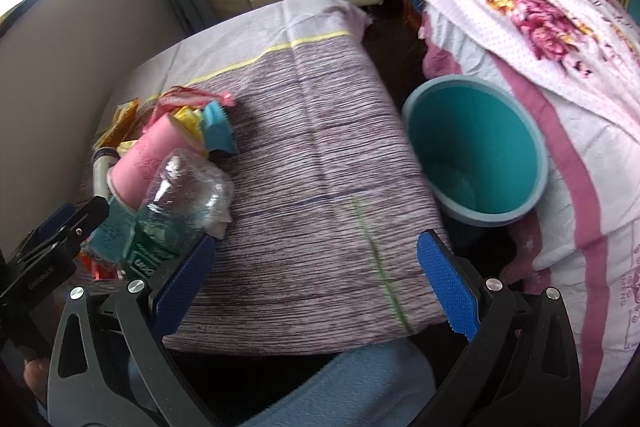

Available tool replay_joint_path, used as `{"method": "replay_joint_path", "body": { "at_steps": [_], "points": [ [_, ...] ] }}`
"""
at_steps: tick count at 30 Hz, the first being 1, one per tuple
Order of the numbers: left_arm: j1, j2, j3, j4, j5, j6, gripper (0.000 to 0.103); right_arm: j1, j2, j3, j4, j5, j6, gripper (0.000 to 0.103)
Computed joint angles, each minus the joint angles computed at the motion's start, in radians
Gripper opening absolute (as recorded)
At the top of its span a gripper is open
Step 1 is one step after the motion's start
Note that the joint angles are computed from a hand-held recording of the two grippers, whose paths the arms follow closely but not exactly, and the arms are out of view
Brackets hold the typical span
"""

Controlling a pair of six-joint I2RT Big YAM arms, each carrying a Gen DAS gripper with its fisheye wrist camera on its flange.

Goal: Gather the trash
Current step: 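Grasp the clear water bottle with the right tool while the left tool grasps the red Coke can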

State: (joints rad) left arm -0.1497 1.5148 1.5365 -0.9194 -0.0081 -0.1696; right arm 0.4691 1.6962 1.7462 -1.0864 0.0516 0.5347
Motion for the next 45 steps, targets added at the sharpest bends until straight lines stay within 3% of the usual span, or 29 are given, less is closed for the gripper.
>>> {"method": "replay_joint_path", "body": {
  "at_steps": [6,12,25,26,28,34,43,45],
  "points": [
    [0.059,-0.008,-0.011,-0.013,-0.002,0.006,0.099,0.015,0.084,0.100,-0.048,-0.159,0.003,0.097],
    [0.150,-0.005,-0.032,-0.032,0.059,-0.008,0.099,0.041,0.156,0.177,-0.068,-0.304,0.037,0.097],
    [0.191,0.005,-0.078,-0.048,0.108,0.017,0.099,0.060,0.267,0.253,-0.083,-0.408,0.144,0.097],
    [0.189,0.008,-0.078,-0.049,0.107,0.016,0.099,0.061,0.264,0.243,-0.065,-0.404,0.149,0.093],
    [0.187,0.011,-0.080,-0.052,0.106,0.012,0.099,0.059,0.259,0.226,-0.024,-0.418,0.149,0.074],
    [0.179,0.011,-0.089,-0.064,0.102,0.017,0.099,0.057,0.242,0.236,-0.056,-0.358,0.087,0.073],
    [0.146,0.012,-0.098,-0.086,0.064,0.043,0.099,-0.003,0.198,0.229,-0.144,-0.122,-0.041,0.073],
    [0.144,0.004,-0.106,-0.075,0.065,0.042,0.088,-0.005,0.217,0.256,-0.166,-0.053,-0.067,0.073]
  ]
}}
